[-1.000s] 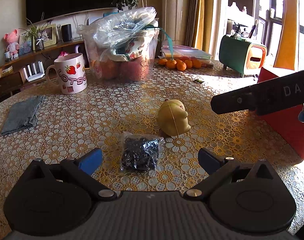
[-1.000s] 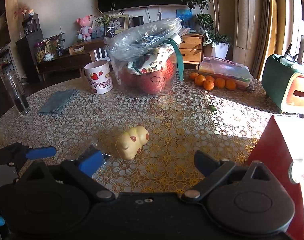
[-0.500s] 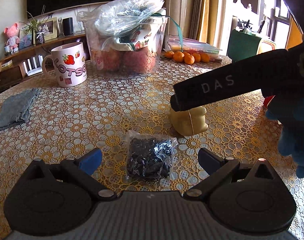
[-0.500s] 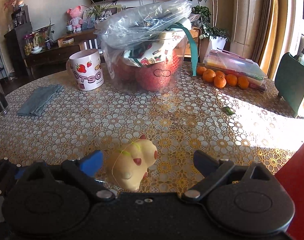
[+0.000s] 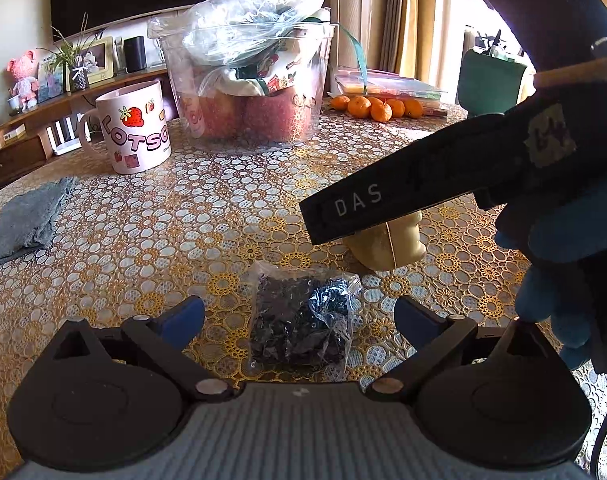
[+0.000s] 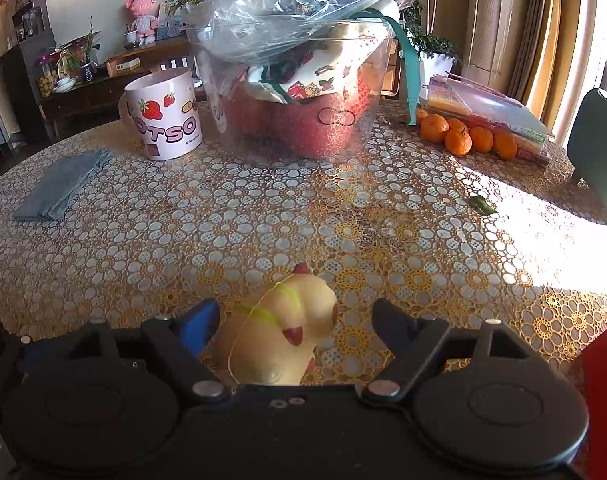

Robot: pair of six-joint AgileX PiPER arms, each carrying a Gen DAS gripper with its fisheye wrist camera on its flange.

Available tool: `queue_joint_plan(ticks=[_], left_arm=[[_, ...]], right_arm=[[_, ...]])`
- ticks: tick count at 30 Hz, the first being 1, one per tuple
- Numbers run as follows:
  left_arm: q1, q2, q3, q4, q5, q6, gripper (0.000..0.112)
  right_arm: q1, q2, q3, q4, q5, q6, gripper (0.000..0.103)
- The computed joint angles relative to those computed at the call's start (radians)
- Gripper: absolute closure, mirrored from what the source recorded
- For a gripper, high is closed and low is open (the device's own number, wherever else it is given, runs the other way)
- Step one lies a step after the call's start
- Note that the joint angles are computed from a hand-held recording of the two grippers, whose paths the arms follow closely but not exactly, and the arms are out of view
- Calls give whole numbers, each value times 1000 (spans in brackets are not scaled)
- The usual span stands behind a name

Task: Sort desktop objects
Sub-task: 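Close left tool on the black bagged item while right tool closes on the yellow toy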

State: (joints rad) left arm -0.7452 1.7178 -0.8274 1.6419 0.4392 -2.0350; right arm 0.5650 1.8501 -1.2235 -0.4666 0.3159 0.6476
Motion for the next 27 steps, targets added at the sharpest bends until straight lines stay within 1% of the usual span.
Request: queue_joint_plan(ticks=[2,4,5,8,10,12,15,19,21,22,26,27], left_arm=[[0,3,-3,-10,4,9,12],[6,5,-6,-17,-6,15,17],[8,7,-9,-26,-9,25,21],[6,9,-15,-34,-7,35,26],[5,9,-18,-37,-8,41,31],[2,11,-24,-45,-9,52,39],[-6,10,-29,-62,-5,66,46],[-15,9,-30,-75,0,80,51],[-13,4,-27,-73,-6,77,62],[-16,3,-30,-84,-3,89,64],[-20,-3,-31,-112,-2,114,68],[-21,-6,-30,-118,-1,116,71]], right_arm=[[0,5,-2,-2,3,5,24],[-1,7,-2,6,4,-2,27],[-3,6,0,15,2,-10,28],[-10,5,0,80,-2,-77,32],[-13,5,-4,133,-2,-132,36],[-15,6,-6,169,-1,-167,39],[-18,9,-14,247,13,-236,45],[-26,0,-5,302,14,-285,48],[-31,-7,0,330,15,-309,50],[-33,-10,1,337,17,-314,50],[-39,-22,16,354,17,-327,51],[-41,-27,21,363,17,-335,52]])
